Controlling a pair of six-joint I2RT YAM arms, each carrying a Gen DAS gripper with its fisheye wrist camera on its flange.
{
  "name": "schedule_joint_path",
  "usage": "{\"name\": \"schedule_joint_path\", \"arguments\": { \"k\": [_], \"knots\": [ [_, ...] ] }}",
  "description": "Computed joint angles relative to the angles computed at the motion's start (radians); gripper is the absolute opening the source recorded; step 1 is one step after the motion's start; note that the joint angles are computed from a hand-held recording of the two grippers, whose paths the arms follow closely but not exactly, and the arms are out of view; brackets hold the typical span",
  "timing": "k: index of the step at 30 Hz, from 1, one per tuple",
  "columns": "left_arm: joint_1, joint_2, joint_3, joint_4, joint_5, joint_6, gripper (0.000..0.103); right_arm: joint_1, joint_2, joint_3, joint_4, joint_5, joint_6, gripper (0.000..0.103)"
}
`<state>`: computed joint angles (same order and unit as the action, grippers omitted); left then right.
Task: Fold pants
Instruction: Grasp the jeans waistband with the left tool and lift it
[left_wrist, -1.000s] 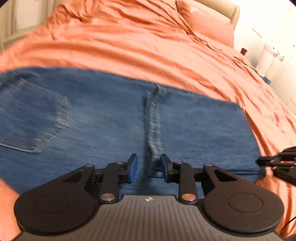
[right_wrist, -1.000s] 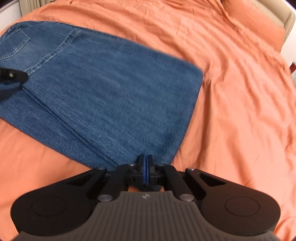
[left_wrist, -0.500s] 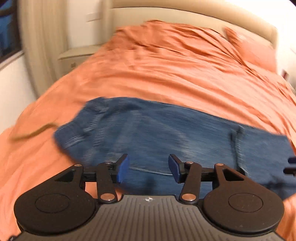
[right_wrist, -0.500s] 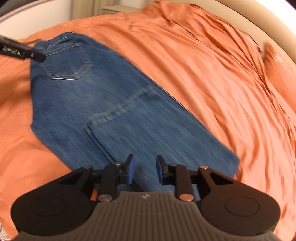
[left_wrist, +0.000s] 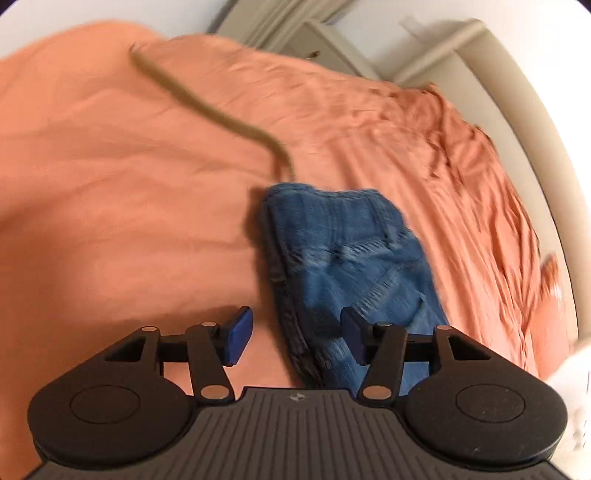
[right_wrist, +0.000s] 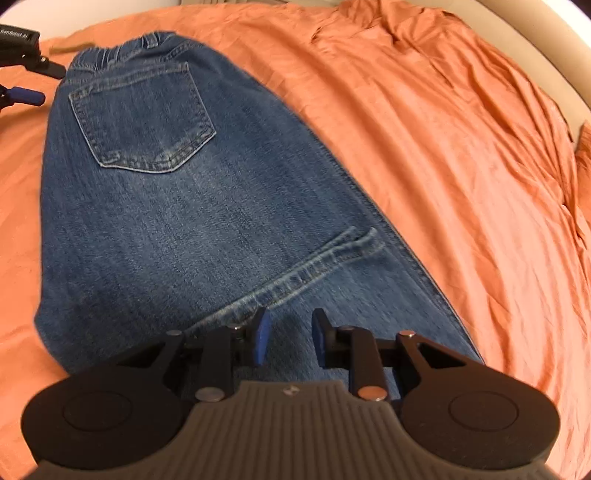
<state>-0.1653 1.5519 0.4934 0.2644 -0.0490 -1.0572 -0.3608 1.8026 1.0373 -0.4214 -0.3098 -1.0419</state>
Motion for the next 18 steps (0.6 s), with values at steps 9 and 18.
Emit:
{"name": "schedule_joint_path", "arguments": {
  "k": [9, 18],
  "knots": [
    [0.068, 0.291, 0.032, 0.335, 0.057, -0.106, 0.056, 0.036, 0.148, 0.127, -0.081, -0.013, 0.037, 0.019],
    [-0.045, 0.218, 0.085, 0.206, -0.147, -0.048, 0.018, 0.062, 0.143, 0.117, -0.071, 0.019, 0.068, 0.019]
  ]
}}
